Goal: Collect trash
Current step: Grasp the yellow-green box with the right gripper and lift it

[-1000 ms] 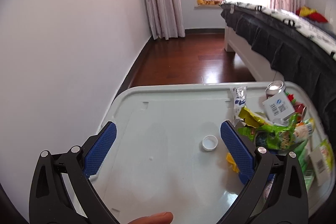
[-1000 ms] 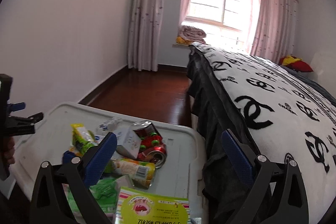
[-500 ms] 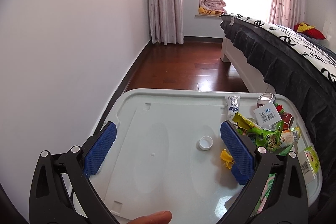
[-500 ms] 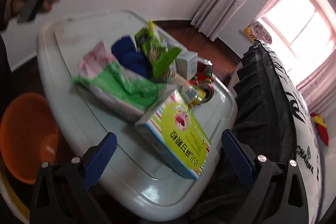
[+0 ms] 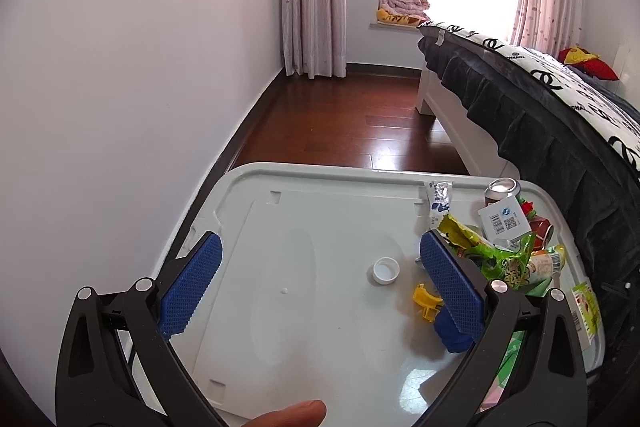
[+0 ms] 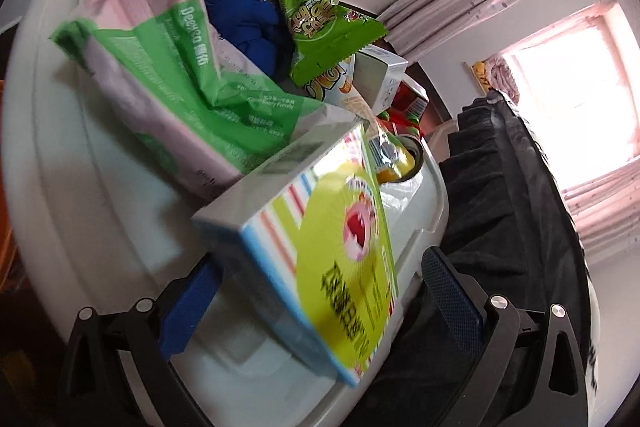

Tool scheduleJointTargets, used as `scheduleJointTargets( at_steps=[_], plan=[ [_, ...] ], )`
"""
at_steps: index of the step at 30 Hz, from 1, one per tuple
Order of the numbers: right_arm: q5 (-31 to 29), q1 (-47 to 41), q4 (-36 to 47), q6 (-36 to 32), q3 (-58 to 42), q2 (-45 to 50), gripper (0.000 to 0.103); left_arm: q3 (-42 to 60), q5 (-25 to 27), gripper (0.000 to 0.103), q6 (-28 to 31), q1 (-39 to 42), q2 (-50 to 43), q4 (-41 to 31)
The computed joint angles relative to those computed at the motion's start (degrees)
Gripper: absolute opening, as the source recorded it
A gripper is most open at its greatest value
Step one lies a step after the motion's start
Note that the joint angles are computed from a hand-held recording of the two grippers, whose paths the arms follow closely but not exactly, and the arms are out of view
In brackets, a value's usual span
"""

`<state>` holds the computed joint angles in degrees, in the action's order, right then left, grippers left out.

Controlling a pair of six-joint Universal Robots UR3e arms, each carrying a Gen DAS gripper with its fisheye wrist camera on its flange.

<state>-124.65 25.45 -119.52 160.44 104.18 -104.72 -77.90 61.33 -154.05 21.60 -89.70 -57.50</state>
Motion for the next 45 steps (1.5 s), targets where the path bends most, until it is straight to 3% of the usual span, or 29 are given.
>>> scheduleJointTargets(
  at_steps=[12,13,15,20,24,30,37,45],
  plan=[
    [4.7,-7.32,-4.62,-2.73,0.61,2.28,0.096,0.37,-0.78,0.097,1.05,0.08,-0.03,-1.01],
    [6.96,-9.1,-3.63,-2.87,0.19,1.7,0.094,0.25,-0.71,0.097,1.12,-0.02,0.01,-0.89],
    [10.43,-12.05,-1.07,-2.53,-0.95,1.22,0.078,0.11,-0.72,0.097,1.33,0.03,0.11,-1.02],
    [13.82,-14.91,1.47,-0.49,-2.81,0.06,0.069,-0.77,0.66,0.097,1.73,-0.86,0.04,0.4],
    [18.05,-19.25,4.47,1.53,-4.96,-1.9,0.045,-0.69,0.75,0.097,1.83,-0.86,-0.16,0.14],
    [22.01,-22.98,6.07,2.69,-7.45,-1.2,0.043,-1.43,0.54,0.097,3.02,-0.95,0.62,-0.22],
    [31.48,-29.92,10.25,5.54,-8.14,-6.42,0.038,-1.9,-1.02,0.097,4.41,-0.71,1.26,-1.29],
    [35.48,-30.0,13.26,14.78,-11.51,-13.56,0.037,-6.06,-5.38,0.097,10.95,0.39,6.12,-4.89]
  ],
)
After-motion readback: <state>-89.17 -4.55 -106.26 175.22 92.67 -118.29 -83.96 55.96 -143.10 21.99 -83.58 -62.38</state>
